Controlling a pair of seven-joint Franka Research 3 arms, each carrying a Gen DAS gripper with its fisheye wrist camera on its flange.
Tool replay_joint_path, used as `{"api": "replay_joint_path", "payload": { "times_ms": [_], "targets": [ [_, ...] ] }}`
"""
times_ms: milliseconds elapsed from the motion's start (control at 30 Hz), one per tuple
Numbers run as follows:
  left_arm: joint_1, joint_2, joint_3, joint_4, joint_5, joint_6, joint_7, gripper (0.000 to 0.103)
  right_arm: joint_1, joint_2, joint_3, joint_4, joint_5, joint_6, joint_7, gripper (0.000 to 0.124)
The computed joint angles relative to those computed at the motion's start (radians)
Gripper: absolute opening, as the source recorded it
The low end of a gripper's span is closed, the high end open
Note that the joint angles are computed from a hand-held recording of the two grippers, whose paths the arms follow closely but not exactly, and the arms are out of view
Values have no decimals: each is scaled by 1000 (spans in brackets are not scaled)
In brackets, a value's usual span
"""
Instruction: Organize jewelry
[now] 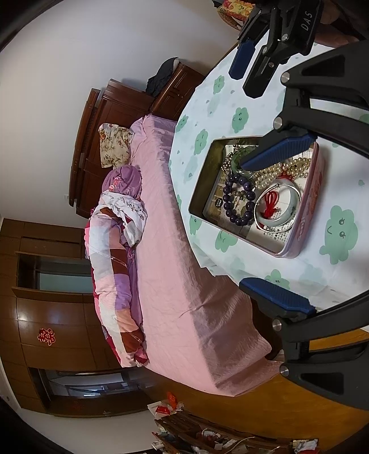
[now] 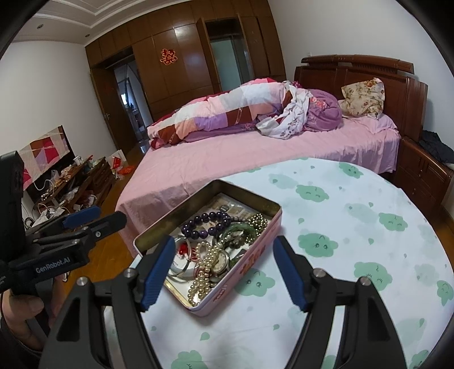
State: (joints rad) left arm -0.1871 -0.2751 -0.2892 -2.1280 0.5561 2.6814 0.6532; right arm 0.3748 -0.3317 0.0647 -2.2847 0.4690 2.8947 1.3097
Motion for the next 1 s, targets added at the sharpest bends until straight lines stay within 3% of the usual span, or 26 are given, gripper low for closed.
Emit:
{"api": "replay_joint_path", "payload": {
  "times_ms": [1000],
  "targets": [
    [1, -2, 3, -5, -10, 2, 7, 77, 1, -2, 0, -7, 1, 1, 1, 75]
  ]
}}
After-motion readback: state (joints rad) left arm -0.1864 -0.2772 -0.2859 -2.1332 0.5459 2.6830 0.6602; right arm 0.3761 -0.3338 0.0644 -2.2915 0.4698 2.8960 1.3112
